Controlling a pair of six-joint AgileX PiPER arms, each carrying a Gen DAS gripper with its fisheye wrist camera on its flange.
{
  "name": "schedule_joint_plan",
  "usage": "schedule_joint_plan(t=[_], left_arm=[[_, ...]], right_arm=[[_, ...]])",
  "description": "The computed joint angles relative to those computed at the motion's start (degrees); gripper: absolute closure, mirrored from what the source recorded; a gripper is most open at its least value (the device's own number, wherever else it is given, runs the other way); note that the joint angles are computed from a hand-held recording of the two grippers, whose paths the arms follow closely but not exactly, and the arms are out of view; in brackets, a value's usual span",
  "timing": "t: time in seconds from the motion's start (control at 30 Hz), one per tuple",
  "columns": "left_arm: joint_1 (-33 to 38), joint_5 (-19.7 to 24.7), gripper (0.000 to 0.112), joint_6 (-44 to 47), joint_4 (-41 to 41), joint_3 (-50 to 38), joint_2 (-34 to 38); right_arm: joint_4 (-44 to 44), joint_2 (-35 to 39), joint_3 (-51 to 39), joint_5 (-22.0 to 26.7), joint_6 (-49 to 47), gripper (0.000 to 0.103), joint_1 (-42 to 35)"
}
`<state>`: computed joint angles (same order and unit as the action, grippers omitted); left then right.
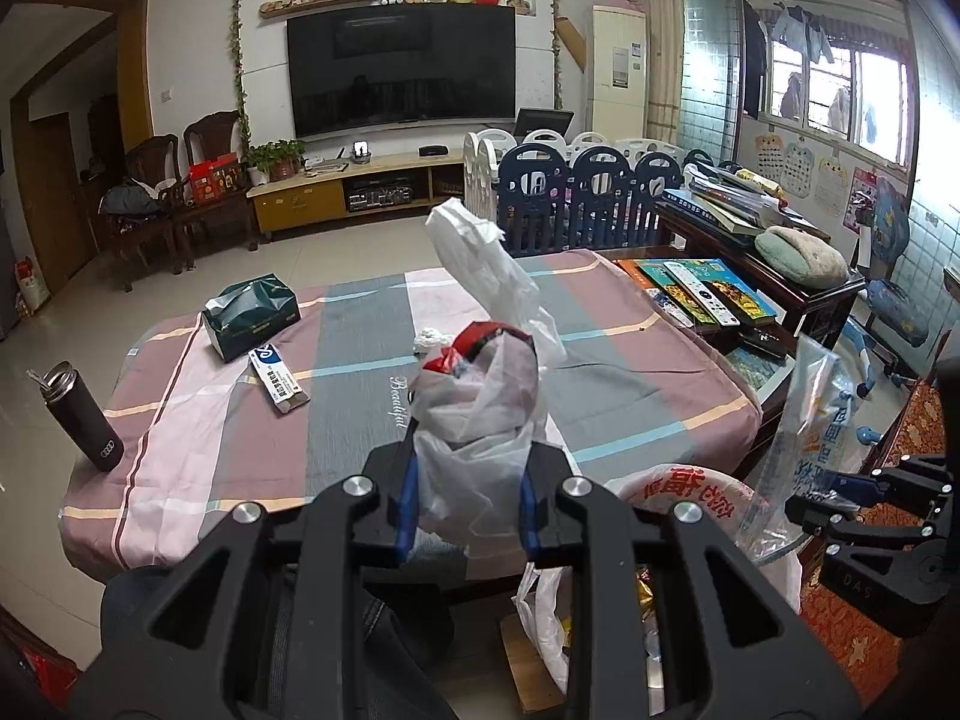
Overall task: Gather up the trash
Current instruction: 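Open the right gripper to drop the clear packet into the wastebasket, then lower the white plastic bag into the wastebasket and open the left gripper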
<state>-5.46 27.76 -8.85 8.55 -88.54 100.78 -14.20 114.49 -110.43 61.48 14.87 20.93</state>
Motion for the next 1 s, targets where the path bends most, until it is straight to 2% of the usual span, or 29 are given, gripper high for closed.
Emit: schedule_joint_plan(t=[0.13, 0.17, 0.4, 0.53, 0.63, 0.7, 0.87, 0.9, 0.93, 1.0], left_arm=[[0.28, -0.02, 0.086, 0.96, -0.86, 0.08, 0.28], [0.38, 0.07, 0.086, 1.39, -1.28, -0.06, 0.47], [0.41, 0.87, 0.086, 5.19, -5.04, -0.68, 1.42], [0.75, 2.32, 0.086, 11.25, -10.87, -1.89, 2.71], [1.18, 6.18, 0.085, 21.34, -19.60, -4.24, 5.19], [1.28, 12.39, 0.084, 30.14, -26.70, -7.65, 8.54], [-3.17, 24.52, 0.082, 38.11, -29.18, -16.28, 18.20], [-4.13, 25.52, 0.081, 38.16, -28.45, -17.63, 19.90], [-4.96, 25.67, 0.078, 38.29, -27.67, -18.13, 21.02], [-6.13, 25.97, 0.062, 39.55, -27.03, -18.95, 23.09]], right_arm=[[0.21, 2.05, -1.40, 2.66, 0.90, 0.041, -0.09], [0.09, 2.00, -1.33, 2.54, 1.12, 0.037, -0.13], [-1.39, -1.06, 1.13, -0.68, 4.99, 0.033, -1.35], [-0.49, -2.55, 2.30, -2.48, 8.09, 0.033, -3.07], [1.76, -3.50, 2.97, -3.73, 10.23, 0.033, -5.07], [2.45, -3.86, 3.15, -4.29, 11.69, 0.033, -6.02], [3.49, -4.68, 3.80, -4.87, 14.21, 0.033, -7.94], [3.33, -4.96, 4.09, -5.01, 14.71, 0.033, -8.10], [3.07, -5.11, 4.24, -5.04, 15.05, 0.033, -8.16], [2.74, -4.75, 3.66, -4.57, 15.15, 0.033, -8.43]])
